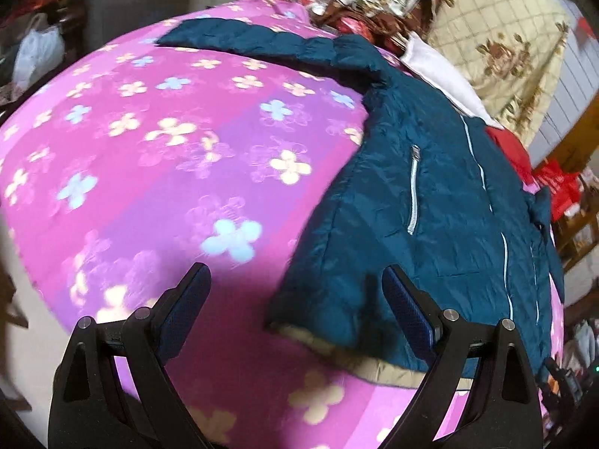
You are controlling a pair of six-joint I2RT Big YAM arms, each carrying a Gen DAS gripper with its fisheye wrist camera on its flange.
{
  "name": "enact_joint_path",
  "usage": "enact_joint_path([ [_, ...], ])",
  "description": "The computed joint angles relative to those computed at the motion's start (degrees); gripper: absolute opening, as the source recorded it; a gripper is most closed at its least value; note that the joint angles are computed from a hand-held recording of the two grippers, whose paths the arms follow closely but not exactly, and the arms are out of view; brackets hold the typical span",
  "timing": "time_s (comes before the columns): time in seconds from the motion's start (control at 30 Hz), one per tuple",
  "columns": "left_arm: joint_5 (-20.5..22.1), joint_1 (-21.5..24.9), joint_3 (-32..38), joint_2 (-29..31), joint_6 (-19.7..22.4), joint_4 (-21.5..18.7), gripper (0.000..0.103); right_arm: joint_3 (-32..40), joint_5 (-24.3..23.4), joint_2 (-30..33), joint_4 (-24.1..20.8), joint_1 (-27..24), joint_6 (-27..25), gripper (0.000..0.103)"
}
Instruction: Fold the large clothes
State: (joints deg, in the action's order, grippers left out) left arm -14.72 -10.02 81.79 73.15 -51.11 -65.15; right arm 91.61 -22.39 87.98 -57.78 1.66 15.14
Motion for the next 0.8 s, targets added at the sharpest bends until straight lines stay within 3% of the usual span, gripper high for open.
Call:
enact_joint_path([
  [0.07, 1.65, 0.4, 0.33, 1.06, 1.85, 1.37, 0.093, -0.39, 1.7, -0.21, 0.53, 0.81, -0.93, 0.052],
  [0.1, 2.21, 0.46, 0.82, 1.89, 2.18, 1.44, 0.093, -0.22, 2.77, -0.1, 0.23, 1.26, -1.65, 0.048],
  [0.13, 2.34, 0.5, 1.32, 2.64, 2.22, 1.03, 0.087, -0.14, 3.04, -0.03, 0.16, 1.41, -2.01, 0.037],
  [0.17, 2.61, 0.43, 1.95, 3.45, 2.32, 0.49, 0.065, -0.05, 2.69, 0.05, -0.13, 1.37, -2.14, 0.029],
  [0.23, 5.8, 0.49, 3.53, 5.38, 3.62, -1.14, 0.042, -0.2, 2.14, -0.13, -0.23, 1.01, -2.15, 0.022],
  [0.37, 1.46, -2.35, 5.35, 6.01, 5.34, -3.89, 0.021, -1.63, 1.35, -1.8, 0.27, 0.38, -2.82, 0.011],
  [0.67, -2.46, -6.18, 3.19, 2.18, 3.76, -6.12, 0.019, -5.27, 2.12, -6.35, -1.33, -1.53, -6.79, 0.009],
  [0.8, -4.57, -6.45, 2.66, -1.18, 1.77, -6.83, 0.019, -7.07, 7.31, -10.77, 0.15, -0.78, -11.0, 0.01],
])
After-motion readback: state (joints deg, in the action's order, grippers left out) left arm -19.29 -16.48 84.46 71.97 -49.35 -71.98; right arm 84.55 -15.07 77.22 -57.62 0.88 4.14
